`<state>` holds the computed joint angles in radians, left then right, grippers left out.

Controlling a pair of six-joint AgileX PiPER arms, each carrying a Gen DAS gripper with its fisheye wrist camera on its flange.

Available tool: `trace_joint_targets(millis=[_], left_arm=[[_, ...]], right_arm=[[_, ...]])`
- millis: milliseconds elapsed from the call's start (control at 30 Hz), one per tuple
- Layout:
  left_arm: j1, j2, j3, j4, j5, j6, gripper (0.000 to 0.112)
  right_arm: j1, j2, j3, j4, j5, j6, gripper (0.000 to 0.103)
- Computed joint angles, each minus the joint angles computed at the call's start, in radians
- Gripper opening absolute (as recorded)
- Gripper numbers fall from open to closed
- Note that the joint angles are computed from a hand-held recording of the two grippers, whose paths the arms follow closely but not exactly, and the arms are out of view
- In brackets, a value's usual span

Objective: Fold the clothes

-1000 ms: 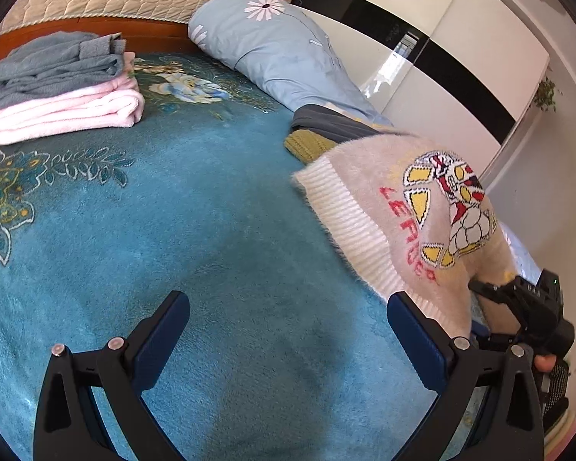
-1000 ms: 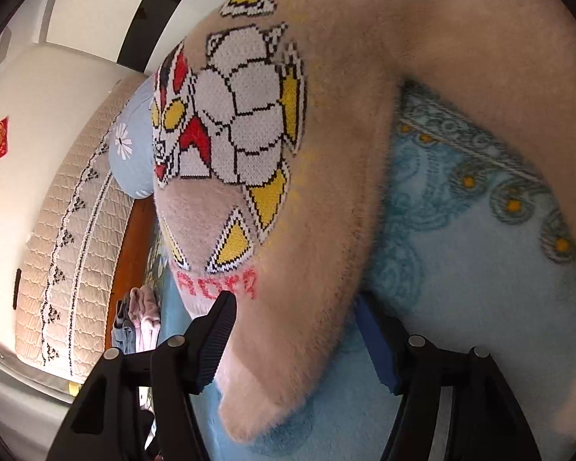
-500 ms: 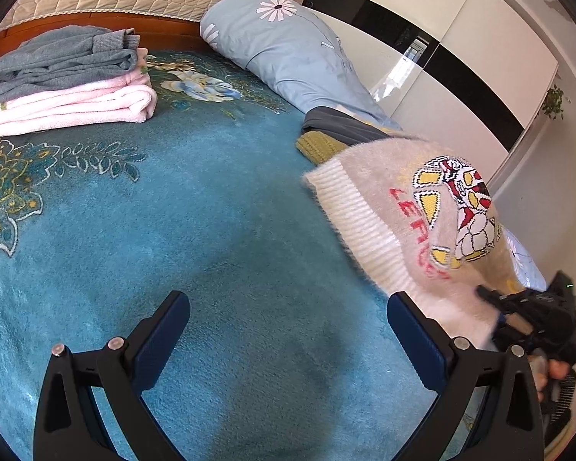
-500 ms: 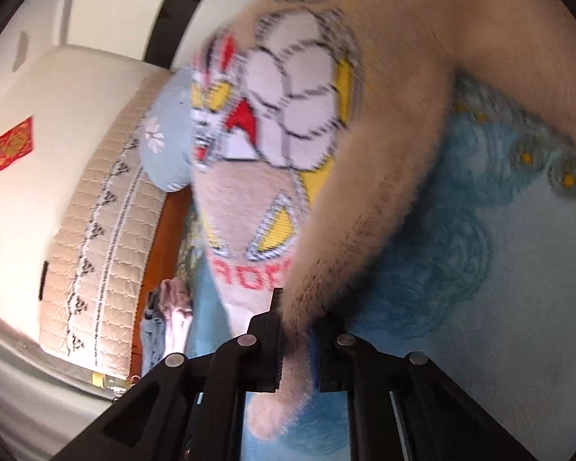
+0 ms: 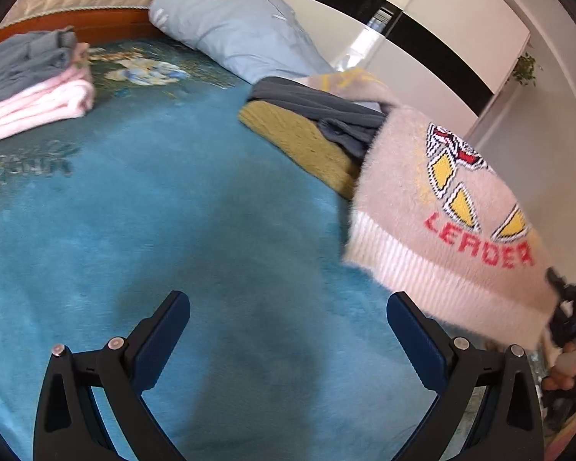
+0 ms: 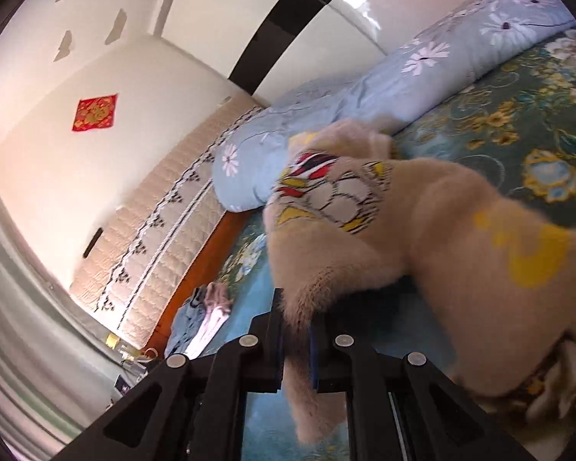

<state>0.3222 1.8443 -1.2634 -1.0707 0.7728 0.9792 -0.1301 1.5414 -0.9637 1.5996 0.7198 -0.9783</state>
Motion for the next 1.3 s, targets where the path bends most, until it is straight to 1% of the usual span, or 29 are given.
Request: trace_joint_targets(millis=[67, 133, 200, 233, 300, 367, 400, 433, 467, 500, 533, 567, 600, 633, 667, 733, 767, 800, 933, 1100, 1200, 1300], left_arm=[[-0.046, 0.042, -0.082, 0.069, 0.014, -0.084, 0.102], [-0.092, 0.092, -0.180, 0.136, 0.036, -0.164, 0.102], [-0.125, 0.145, -0.280, 0.162, 0.069, -0.228, 0.102], [-0.138, 0.171, -0.331, 0.161, 0.089, -0.255, 0.102], [-0.162, 0.251, -0.474, 0.175, 0.149, -0.339, 0.102], [-0.182, 0.352, -0.642, 0.210, 0.218, -0.452, 0.102], [-0.191, 0.402, -0.718, 0.222, 0.243, -0.505, 0.100], [-0.199, 0.455, -0.801, 0.234, 0.272, -0.561, 0.097], [-0.205, 0.510, -0.887, 0.244, 0.303, -0.614, 0.089], [-0.207, 0.555, -0.952, 0.240, 0.331, -0.651, 0.079], [-0.210, 0.598, -1.015, 0.236, 0.359, -0.687, 0.073], [-0.211, 0.620, -1.043, 0.230, 0.372, -0.704, 0.063], [-0.212, 0.628, -1.046, 0.215, 0.377, -0.708, 0.054], [-0.213, 0.631, -1.041, 0.202, 0.378, -0.707, 0.049], [-0.215, 0.609, -1.002, 0.194, 0.364, -0.689, 0.041], [-0.219, 0.566, -0.929, 0.183, 0.335, -0.656, 0.031], [-0.223, 0.539, -0.893, 0.197, 0.315, -0.645, 0.021], [-0.227, 0.504, -0.845, 0.208, 0.287, -0.628, 0.014], [-0.237, 0.342, -0.640, 0.217, 0.174, -0.536, 0.011], [-0.222, 0.094, -0.395, 0.174, 0.069, -0.404, 0.010], [-0.181, -0.045, -0.280, 0.152, 0.040, -0.334, 0.010], [-0.133, -0.158, -0.184, 0.143, 0.033, -0.291, 0.010]], right_arm=[[-0.045, 0.024, 0.037, 0.048, 0.019, -0.040, 0.010], [-0.074, 0.048, 0.014, -0.005, 0.037, -0.012, 0.010], [-0.085, 0.051, 0.005, -0.030, 0.041, -0.015, 0.010], [-0.098, 0.047, 0.012, -0.030, 0.057, -0.030, 0.010], [-0.106, 0.044, 0.020, -0.023, 0.069, -0.047, 0.010], [-0.098, 0.051, 0.019, -0.024, 0.051, -0.045, 0.010], [-0.090, 0.061, 0.014, -0.021, 0.041, -0.042, 0.010], [-0.085, 0.071, 0.005, -0.029, 0.033, -0.029, 0.010], [-0.079, 0.077, -0.002, -0.034, 0.025, -0.019, 0.010], [-0.078, 0.083, -0.005, -0.034, 0.027, -0.016, 0.010], [-0.078, 0.088, -0.008, -0.034, 0.029, -0.014, 0.010], [-0.079, 0.091, -0.011, -0.037, 0.029, -0.014, 0.010], [-0.079, 0.092, -0.012, -0.041, 0.026, -0.012, 0.010], [-0.077, 0.094, -0.013, -0.045, 0.022, -0.006, 0.010], [-0.075, 0.096, -0.015, -0.049, 0.019, -0.001, 0.010], [-0.067, 0.097, -0.019, -0.062, 0.005, 0.009, 0.011], [-0.061, 0.094, -0.020, -0.071, -0.005, 0.014, 0.011], [-0.056, 0.094, -0.023, -0.079, -0.013, 0.017, 0.011], [-0.044, 0.093, -0.024, -0.093, -0.025, 0.022, 0.012], [-0.028, 0.084, -0.024, -0.113, -0.046, 0.025, 0.012], [-0.015, 0.086, -0.032, -0.137, -0.043, 0.038, 0.012], [-0.001, 0.089, -0.041, -0.161, -0.040, 0.042, 0.012]])
